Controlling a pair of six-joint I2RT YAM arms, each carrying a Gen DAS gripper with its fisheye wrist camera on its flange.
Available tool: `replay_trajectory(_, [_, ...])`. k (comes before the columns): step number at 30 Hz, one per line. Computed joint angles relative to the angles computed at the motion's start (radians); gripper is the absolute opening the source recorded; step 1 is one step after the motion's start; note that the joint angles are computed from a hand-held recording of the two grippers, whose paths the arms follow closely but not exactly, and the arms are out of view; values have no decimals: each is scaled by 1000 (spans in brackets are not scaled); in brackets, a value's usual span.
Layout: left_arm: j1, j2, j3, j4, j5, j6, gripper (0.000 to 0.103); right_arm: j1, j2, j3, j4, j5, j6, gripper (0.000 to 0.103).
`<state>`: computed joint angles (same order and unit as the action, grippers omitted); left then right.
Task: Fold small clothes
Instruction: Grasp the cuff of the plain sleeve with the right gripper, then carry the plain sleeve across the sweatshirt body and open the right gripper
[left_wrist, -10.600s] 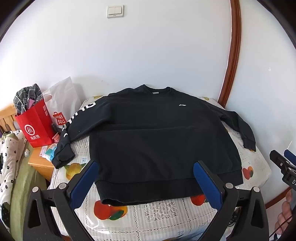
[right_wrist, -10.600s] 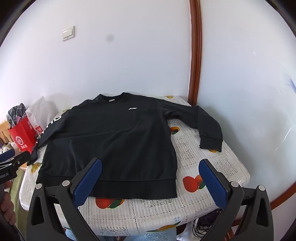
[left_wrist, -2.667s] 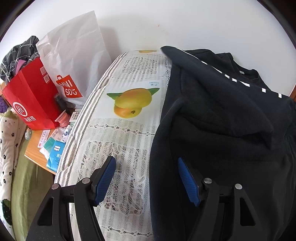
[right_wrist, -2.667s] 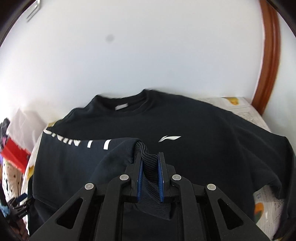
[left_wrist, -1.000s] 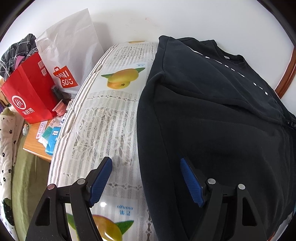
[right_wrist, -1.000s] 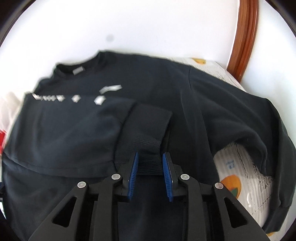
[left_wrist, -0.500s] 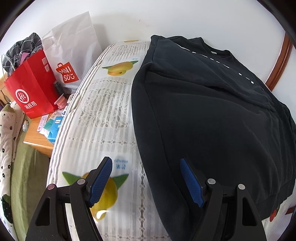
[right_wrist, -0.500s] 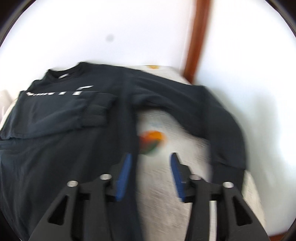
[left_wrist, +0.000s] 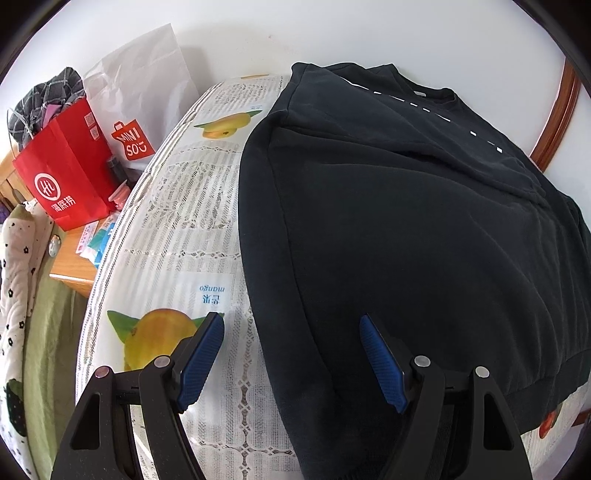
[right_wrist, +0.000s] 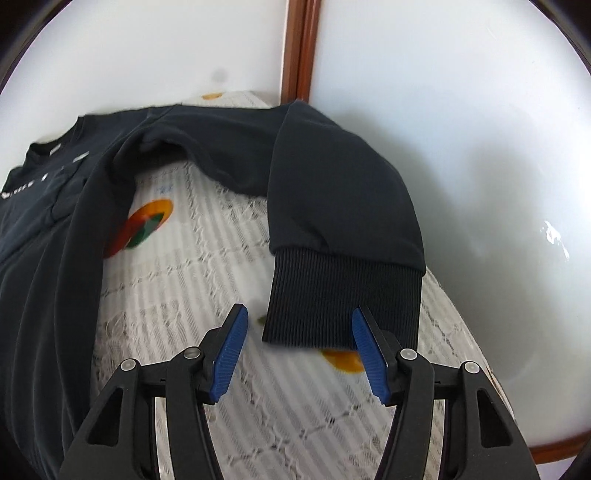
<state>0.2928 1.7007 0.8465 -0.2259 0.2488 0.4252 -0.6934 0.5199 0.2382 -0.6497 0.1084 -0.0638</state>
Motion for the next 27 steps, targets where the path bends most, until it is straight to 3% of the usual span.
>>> replay_trajectory(1, [-3,2,4,0,-8,1,74,4,32,1,31,7,3,55])
replay_trajectory(2, [-3,4,10,1,-10,-1,74,17,44,-6,57,23,11,40])
replay_trajectory(5, [-1,18,33,-2,-13,-9,74,50,110,1,119,65,12,11])
replay_trajectory(10, [9,46,71,-4,-3,-3,74,49,96,109,6,46,77,9])
replay_trajectory(16, [21,85,132,-20,32,-2,74,444,107,364,-177,235,344,9])
replay_trajectory(20, [25,106,162,-17,32,3,74,806,326,548,-173,365,566,9])
replay_trajectory(27, [43,151,208,-17,77,26,74,1140,746,767,-25,401,731,9])
